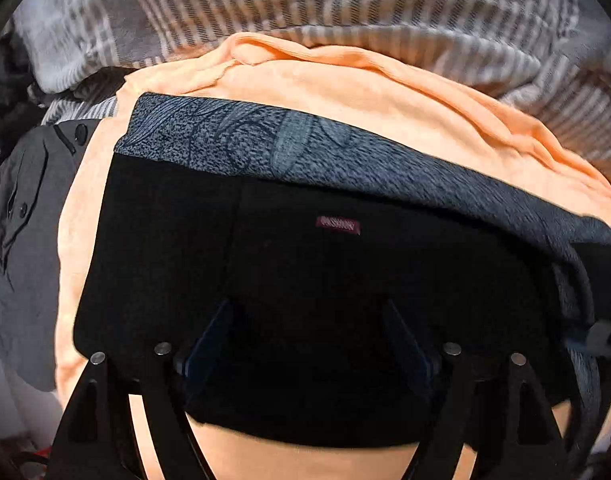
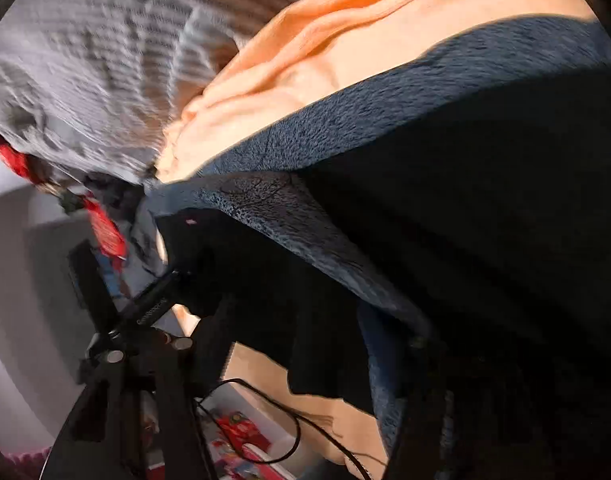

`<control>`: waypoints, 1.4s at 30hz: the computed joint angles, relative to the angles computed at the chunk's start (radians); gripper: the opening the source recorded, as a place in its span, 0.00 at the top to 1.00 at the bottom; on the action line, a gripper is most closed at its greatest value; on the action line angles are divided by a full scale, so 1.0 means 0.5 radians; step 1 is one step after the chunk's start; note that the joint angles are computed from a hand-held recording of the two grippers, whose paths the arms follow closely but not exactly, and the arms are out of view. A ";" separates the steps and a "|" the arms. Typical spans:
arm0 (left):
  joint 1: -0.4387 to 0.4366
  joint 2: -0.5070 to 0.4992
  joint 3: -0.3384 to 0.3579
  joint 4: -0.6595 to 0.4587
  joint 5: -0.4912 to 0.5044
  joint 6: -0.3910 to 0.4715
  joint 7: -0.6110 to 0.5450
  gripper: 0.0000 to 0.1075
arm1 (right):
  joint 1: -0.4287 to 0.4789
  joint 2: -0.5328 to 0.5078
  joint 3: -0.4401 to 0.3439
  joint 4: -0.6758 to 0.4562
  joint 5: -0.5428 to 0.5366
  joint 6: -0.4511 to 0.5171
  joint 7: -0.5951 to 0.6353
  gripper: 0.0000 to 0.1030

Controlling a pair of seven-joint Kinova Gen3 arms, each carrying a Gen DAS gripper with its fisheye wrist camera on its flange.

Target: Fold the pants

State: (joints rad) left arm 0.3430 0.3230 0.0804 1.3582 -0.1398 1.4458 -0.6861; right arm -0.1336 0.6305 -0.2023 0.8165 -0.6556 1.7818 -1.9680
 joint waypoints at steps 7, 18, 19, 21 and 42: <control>0.071 -0.057 0.089 -0.218 0.107 0.197 -0.097 0.26 | 0.096 -0.355 0.118 0.023 0.229 0.126 0.135 0.29; 0.399 0.250 0.260 -0.541 0.515 -0.012 -0.316 0.26 | 0.368 -1.216 0.476 0.582 0.783 0.362 0.179 0.29; 0.422 0.261 0.260 -0.546 0.545 -0.061 -0.321 0.26 | 0.409 -1.309 0.506 0.663 0.840 0.392 0.163 0.29; 0.445 0.274 0.261 -0.547 0.605 -0.139 -0.326 0.26 | 0.427 -1.452 0.540 0.793 0.940 0.404 0.145 0.29; 0.629 0.684 0.216 -1.091 0.701 0.016 -0.181 0.63 | 0.590 -1.769 1.164 1.570 0.374 0.201 0.204 0.83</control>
